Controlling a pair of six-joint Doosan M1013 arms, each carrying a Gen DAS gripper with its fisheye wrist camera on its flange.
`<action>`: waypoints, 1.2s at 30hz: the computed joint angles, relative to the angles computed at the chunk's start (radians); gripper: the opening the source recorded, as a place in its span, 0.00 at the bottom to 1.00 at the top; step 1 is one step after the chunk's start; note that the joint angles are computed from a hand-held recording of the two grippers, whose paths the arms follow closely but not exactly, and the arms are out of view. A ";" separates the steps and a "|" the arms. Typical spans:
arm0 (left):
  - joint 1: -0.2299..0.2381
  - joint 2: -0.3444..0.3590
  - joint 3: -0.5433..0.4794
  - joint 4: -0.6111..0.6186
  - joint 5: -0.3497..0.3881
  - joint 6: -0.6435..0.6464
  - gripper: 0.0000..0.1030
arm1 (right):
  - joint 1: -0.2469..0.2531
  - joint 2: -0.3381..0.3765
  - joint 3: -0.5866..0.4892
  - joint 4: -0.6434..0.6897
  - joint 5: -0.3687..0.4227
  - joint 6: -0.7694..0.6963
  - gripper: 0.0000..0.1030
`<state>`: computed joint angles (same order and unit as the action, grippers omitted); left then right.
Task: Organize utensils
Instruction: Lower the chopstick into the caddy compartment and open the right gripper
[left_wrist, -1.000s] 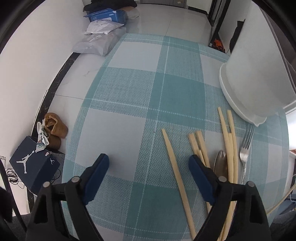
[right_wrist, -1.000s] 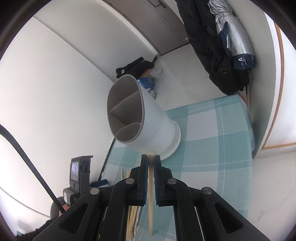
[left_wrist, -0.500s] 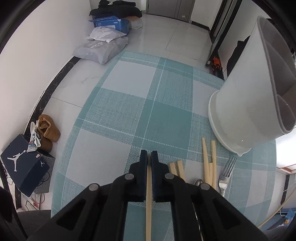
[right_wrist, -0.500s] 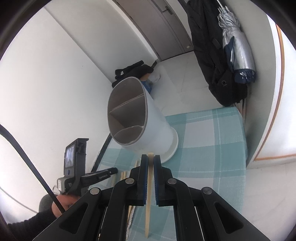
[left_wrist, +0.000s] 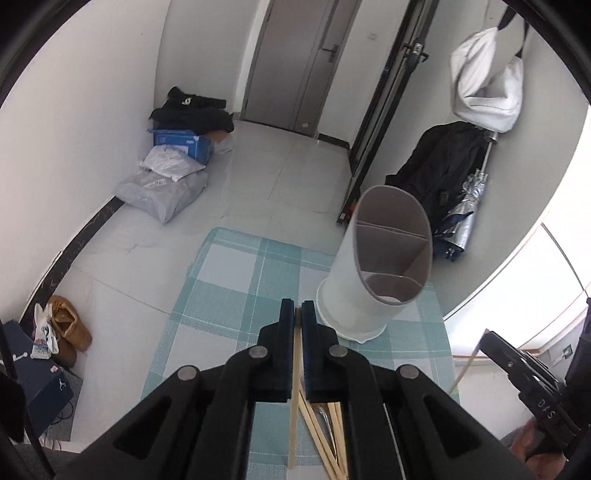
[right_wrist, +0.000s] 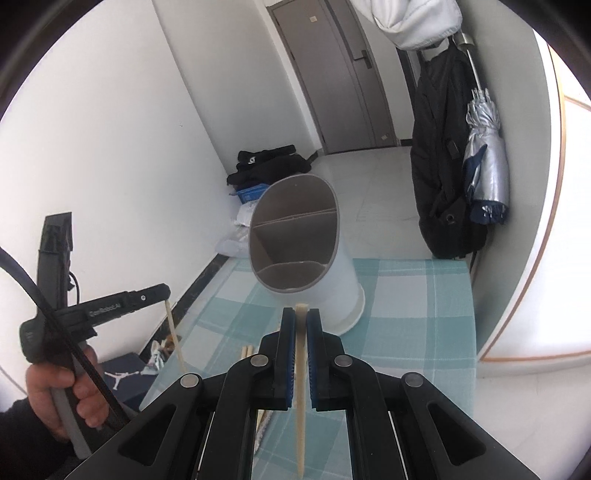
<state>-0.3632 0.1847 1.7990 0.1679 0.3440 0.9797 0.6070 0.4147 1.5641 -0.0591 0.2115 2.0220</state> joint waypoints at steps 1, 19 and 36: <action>-0.004 -0.006 0.007 0.028 -0.011 -0.016 0.01 | 0.008 -0.003 0.002 -0.043 -0.001 0.033 0.05; -0.008 -0.038 0.011 -0.118 0.026 0.328 0.01 | 0.078 -0.033 0.031 -0.691 0.012 0.616 0.05; 0.010 -0.039 -0.071 -0.447 0.134 0.726 0.01 | 0.048 -0.048 0.038 -0.505 -0.033 0.469 0.04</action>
